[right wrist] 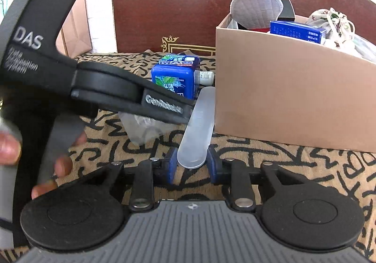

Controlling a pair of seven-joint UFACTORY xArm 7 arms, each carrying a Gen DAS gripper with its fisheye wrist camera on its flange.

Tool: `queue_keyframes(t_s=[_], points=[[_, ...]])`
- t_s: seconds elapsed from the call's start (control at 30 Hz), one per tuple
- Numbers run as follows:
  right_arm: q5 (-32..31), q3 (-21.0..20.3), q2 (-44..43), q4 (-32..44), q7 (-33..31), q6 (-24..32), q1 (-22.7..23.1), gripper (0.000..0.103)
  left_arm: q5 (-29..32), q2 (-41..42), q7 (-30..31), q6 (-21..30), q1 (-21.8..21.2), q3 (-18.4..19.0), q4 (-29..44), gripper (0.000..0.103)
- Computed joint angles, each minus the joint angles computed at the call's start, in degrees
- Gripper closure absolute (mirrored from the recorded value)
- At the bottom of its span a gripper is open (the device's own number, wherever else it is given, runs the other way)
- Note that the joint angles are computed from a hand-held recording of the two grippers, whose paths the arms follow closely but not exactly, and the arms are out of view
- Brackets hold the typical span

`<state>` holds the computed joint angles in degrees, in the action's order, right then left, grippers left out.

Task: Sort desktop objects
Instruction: 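Grasp the clear plastic bag with the left gripper while the right gripper grasps the translucent white tube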

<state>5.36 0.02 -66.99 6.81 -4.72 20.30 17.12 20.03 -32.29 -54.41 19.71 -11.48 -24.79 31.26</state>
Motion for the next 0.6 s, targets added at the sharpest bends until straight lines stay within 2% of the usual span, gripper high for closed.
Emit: queue_keyframes(t_s=[0.2, 0.37, 0.43, 0.6], points=[[0.00, -2.05, -11.46, -1.85, -2.61, 11.17, -0.68, 0.073, -5.83, -5.67, 4.64, -0.35, -6.48, 5.34, -5.00, 0.062], [0.71, -2.69, -21.61, -3.07, -4.51, 21.50, -2.56, 0.073, -10.96, -11.03, 7.68, 0.13, -10.49, 7.29, -8.95, 0.064], [0.94, -2.50, -22.51, -3.41, -5.48, 21.76, -3.00, 0.071, -12.24, -12.24, 8.15, 0.62, -10.95, 7.02, -9.52, 0.064], [2.37, -1.77, -18.78, -3.15, -6.14, 17.87, -1.96, 0.054, -13.59, -12.86, 8.80, 1.15, -10.62, 6.08, -9.61, 0.060]])
